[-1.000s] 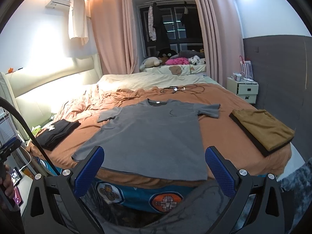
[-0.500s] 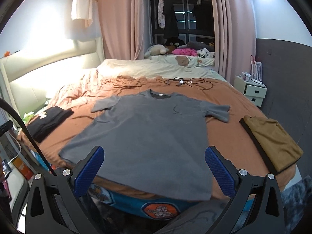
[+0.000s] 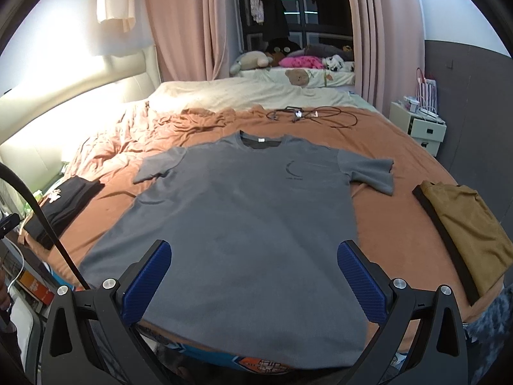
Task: Fold small clothes
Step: 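Move both grippers down toward the side edge of the grey T-shirt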
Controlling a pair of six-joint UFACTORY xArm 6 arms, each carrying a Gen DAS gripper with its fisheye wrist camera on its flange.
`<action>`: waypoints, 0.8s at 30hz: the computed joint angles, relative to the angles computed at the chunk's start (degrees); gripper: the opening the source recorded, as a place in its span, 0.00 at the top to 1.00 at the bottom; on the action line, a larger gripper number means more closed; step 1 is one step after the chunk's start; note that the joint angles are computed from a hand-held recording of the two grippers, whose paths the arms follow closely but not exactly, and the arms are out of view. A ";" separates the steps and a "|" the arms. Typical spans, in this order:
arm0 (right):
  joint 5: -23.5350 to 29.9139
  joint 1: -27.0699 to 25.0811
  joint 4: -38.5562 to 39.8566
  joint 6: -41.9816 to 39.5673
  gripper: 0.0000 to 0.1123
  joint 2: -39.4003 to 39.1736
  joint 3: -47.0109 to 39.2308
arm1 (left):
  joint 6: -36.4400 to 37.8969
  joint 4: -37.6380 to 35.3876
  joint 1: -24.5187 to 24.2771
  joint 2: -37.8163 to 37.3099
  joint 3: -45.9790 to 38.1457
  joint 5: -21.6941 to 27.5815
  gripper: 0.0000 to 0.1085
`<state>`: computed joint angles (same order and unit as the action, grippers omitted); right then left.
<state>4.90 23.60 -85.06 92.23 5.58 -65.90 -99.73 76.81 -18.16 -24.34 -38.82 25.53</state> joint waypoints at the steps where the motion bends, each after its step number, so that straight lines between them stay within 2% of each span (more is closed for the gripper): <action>1: 0.16 -0.07 2.72 -2.44 0.08 1.03 -1.01 | 0.16 -0.06 0.80 0.82 -0.48 -0.76 0.06; 3: -0.08 -0.23 5.94 -4.22 0.08 2.93 -3.18 | 0.02 0.17 2.38 3.12 -1.90 -2.39 0.06; 7: 0.81 0.01 7.04 -4.45 0.08 5.74 -6.54 | 1.00 -0.21 5.36 7.40 -4.85 -5.44 0.06; 10: -0.30 -0.30 5.82 -3.16 0.08 8.08 -8.96 | 1.88 -0.58 7.23 10.36 -7.16 -7.16 0.07; 12: -1.66 -0.99 7.29 -5.17 0.08 9.97 -10.63 | 2.73 -0.94 8.26 12.23 -8.68 -8.15 0.07; 16: -1.67 -1.80 20.28 -19.39 0.08 13.81 -13.50 | 6.38 -3.23 10.08 16.33 -12.42 -9.65 0.11; 18: -0.55 -1.70 24.70 -22.72 0.08 15.75 -15.77 | 7.57 -3.91 11.25 18.60 -14.58 -11.10 0.11; 24: -0.51 -0.92 44.01 -40.61 0.08 23.12 -24.02 | 14.18 -8.14 14.58 25.78 -21.76 -14.99 0.13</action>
